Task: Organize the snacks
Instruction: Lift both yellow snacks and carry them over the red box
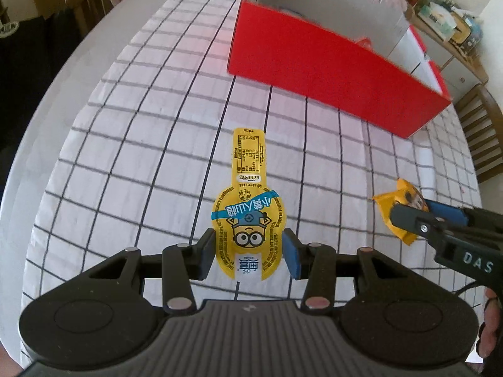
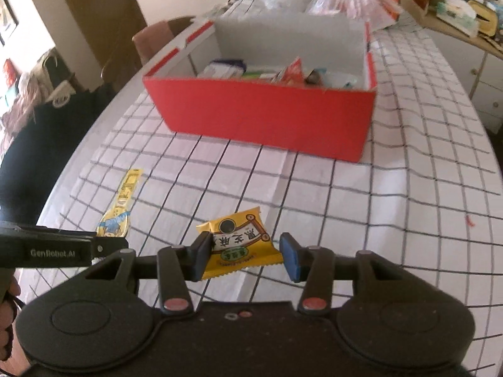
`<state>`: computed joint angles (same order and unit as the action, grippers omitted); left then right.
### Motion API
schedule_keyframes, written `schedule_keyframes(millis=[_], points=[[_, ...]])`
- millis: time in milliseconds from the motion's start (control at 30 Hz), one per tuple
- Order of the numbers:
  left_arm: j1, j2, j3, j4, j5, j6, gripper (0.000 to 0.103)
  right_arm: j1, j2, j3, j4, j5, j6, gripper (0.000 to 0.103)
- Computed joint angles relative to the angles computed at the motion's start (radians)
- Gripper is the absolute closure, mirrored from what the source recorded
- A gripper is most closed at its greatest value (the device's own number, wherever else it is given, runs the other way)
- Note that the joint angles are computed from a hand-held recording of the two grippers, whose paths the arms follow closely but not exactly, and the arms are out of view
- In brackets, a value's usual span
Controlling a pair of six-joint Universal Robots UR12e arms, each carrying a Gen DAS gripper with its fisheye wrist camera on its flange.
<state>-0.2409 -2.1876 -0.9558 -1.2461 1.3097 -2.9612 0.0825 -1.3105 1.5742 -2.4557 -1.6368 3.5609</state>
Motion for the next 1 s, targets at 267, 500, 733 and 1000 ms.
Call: schedule_keyframes(millis=[267,500,733,1000], points=[[-0.004,-0.016,0.067,0.045,-0.041,0.017,0.059,-0.011,-0.020,-0.004,-0.059,-0.054,0.004,0.057],[-0.015,-0.074,0.191,0.057,-0.061,0.026,0.059,-0.020,-0.009,-0.036,-0.102,-0.120,-0.018,0.057],[-0.036,-0.137,0.314,0.097,-0.059,0.068,0.059,-0.031,0.011,-0.071,-0.140,-0.175,-0.043,0.057],[-0.058,-0.267,0.563,-0.015,-0.055,0.120,0.059,-0.052,0.063,-0.145,-0.127,-0.183,-0.036,0.057]])
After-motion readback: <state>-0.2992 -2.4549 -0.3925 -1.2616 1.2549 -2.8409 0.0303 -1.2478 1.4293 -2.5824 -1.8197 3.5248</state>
